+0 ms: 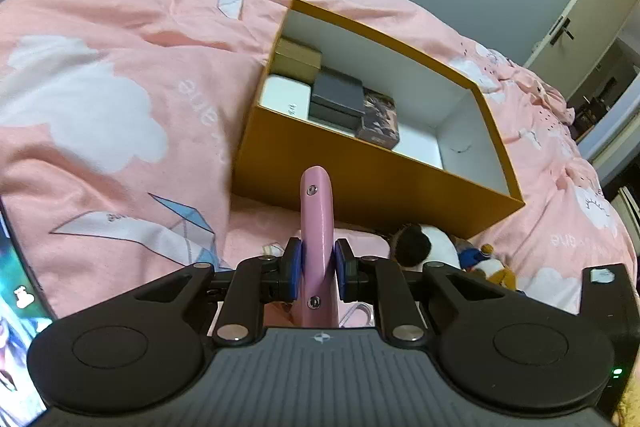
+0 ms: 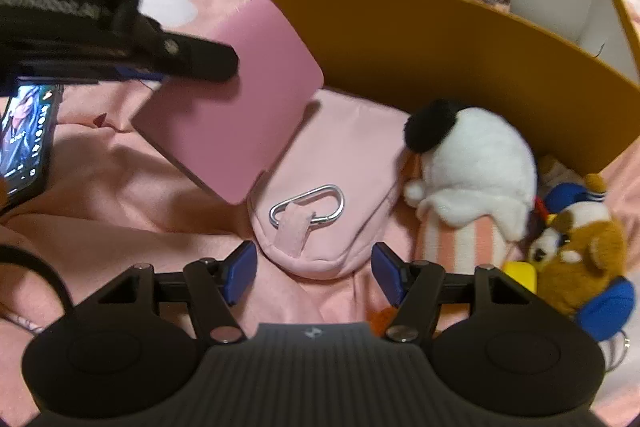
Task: Organize objects
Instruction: 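Grasp the pink pouch with the right tool while the left tool holds the pink case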
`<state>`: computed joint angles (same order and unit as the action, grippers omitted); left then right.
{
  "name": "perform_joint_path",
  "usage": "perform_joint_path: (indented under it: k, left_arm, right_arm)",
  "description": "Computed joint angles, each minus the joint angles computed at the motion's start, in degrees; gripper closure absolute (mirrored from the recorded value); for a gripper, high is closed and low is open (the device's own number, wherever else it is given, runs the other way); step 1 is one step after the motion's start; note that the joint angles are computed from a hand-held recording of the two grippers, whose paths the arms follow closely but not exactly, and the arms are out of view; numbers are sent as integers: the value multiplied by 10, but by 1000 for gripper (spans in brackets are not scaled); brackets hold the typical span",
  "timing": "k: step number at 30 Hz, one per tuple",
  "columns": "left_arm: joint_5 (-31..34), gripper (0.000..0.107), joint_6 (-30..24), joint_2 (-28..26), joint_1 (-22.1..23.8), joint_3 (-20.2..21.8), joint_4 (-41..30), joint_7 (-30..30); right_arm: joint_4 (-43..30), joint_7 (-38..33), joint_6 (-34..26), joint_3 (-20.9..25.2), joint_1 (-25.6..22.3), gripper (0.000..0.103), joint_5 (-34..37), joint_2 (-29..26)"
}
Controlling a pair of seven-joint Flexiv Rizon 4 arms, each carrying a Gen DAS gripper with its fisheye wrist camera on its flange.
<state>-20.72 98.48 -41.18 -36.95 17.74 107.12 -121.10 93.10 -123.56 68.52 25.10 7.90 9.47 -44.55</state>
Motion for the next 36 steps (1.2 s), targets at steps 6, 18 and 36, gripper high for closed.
perform_joint_path:
  k: [6,18,36]
  left_arm:
    - [-7,88,-6,-1,-6,14,7,-12]
    - [17,88,-23,3,9,6,11,-30]
    - [20,88,-7,-1,41,-35,3,-8]
  right_arm:
    - [-10,22,5,-22,26,31,-24,-20]
    - [21,0,38,29,-19,51,-18,4]
    - [-76,-7,-24,41,-37,52,173,16]
